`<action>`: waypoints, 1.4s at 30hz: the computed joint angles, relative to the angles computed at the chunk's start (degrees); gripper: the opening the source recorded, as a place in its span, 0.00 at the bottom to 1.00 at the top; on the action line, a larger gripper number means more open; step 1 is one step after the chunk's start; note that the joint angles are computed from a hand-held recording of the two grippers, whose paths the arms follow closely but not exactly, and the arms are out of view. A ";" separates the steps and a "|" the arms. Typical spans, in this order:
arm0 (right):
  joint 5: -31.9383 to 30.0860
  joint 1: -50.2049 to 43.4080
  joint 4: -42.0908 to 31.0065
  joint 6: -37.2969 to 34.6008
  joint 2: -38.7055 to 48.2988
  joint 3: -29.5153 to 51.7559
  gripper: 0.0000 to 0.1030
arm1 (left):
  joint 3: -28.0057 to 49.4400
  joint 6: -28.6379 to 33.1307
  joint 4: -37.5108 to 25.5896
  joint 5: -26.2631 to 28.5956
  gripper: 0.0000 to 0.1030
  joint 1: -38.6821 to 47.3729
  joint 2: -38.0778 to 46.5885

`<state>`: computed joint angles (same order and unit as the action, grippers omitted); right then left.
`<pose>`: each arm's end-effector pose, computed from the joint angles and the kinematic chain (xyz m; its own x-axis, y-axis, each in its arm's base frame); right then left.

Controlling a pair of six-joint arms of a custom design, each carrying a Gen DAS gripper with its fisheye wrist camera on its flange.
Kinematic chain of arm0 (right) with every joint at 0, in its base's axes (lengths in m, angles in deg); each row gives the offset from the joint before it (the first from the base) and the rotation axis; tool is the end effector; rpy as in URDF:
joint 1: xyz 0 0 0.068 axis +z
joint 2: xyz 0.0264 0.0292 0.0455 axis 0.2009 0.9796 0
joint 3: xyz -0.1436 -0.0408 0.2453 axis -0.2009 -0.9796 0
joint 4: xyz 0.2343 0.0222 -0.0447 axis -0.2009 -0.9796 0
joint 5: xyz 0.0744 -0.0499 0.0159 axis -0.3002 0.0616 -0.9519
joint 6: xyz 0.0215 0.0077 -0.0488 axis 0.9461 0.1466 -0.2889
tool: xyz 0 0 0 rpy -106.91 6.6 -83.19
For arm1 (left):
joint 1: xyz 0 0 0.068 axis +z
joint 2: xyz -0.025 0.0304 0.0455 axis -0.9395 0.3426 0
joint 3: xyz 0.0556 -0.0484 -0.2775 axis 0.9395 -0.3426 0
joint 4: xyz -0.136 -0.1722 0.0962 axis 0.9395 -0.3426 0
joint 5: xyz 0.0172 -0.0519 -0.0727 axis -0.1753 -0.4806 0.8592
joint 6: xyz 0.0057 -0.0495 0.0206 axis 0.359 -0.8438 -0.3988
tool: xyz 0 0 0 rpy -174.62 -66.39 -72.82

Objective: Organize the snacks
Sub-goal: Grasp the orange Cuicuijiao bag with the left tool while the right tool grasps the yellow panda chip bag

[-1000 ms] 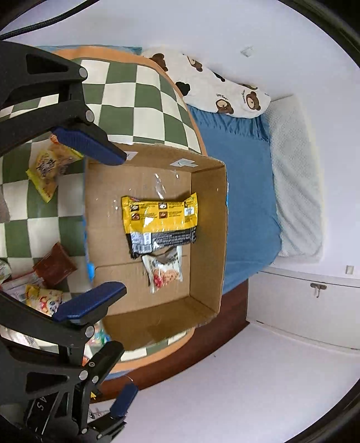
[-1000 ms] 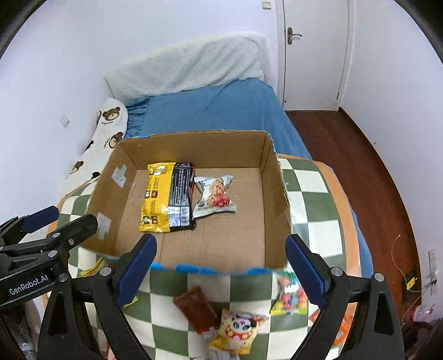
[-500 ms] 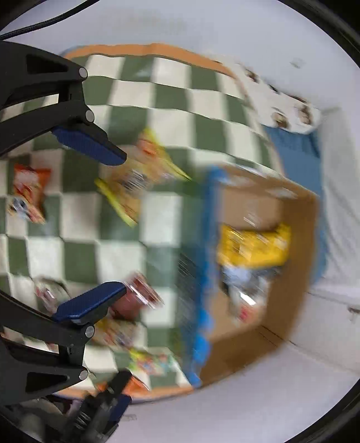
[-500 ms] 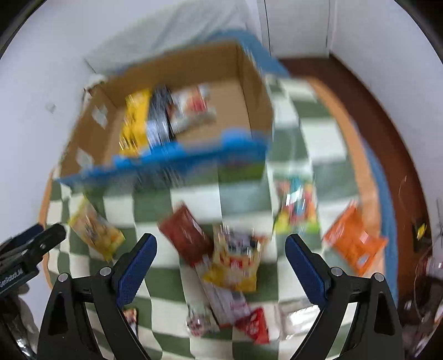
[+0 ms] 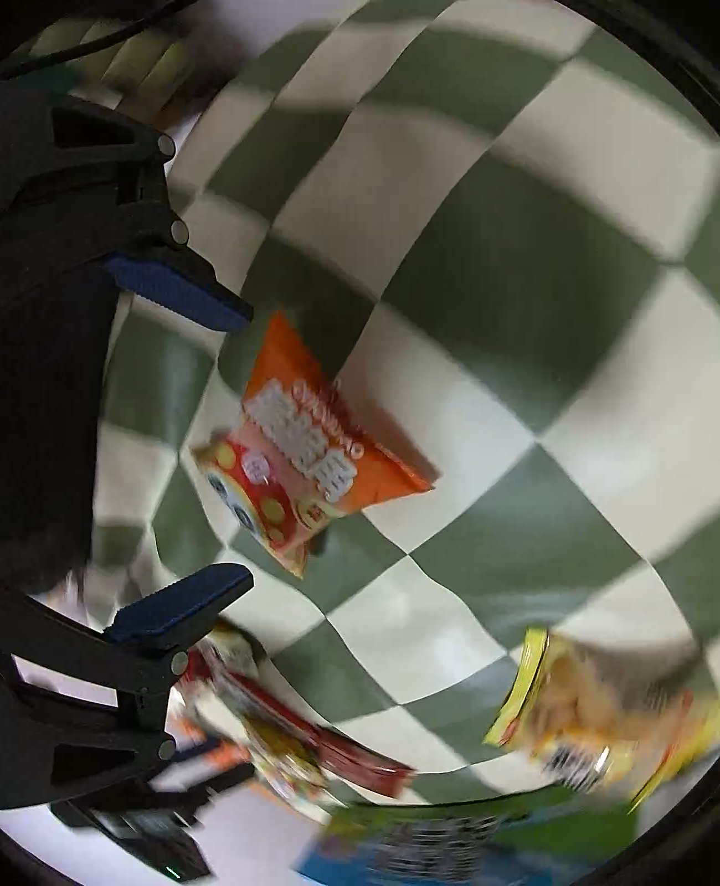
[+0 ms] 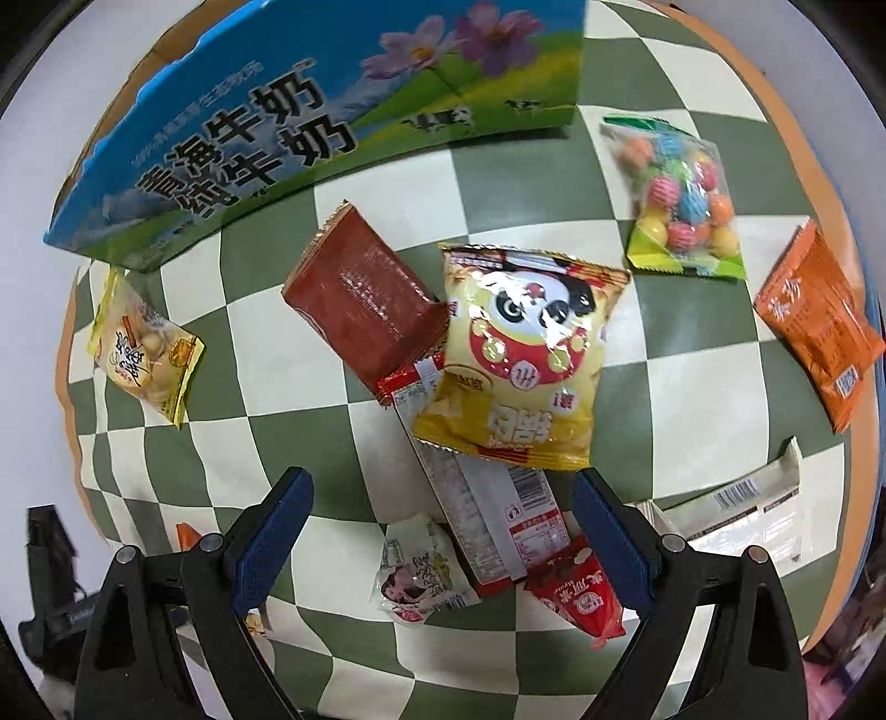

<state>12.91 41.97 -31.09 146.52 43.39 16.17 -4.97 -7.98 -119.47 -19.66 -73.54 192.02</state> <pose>0.2552 0.1543 0.1339 -0.8953 0.4440 -0.0357 0.4204 0.8688 0.2615 0.2445 -0.0271 0.1229 -0.8500 -0.3631 0.3816 -0.4490 0.8783 -0.1644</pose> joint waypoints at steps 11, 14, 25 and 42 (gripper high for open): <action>4.52 -6.78 -2.84 -4.77 2.91 3.60 0.93 | 13.75 -2.01 6.34 -10.28 0.57 -18.51 12.15; 2.96 -9.46 -0.72 -5.96 6.20 3.79 0.88 | 18.07 1.36 5.54 -14.19 0.58 -23.98 14.49; -0.60 -7.41 -0.31 -10.24 9.29 2.70 0.56 | 22.42 3.80 1.64 -17.02 0.58 -31.36 18.56; -2.90 -13.10 5.75 -12.89 5.02 -6.25 0.53 | 29.08 -2.81 -5.04 -18.08 0.43 -38.51 15.41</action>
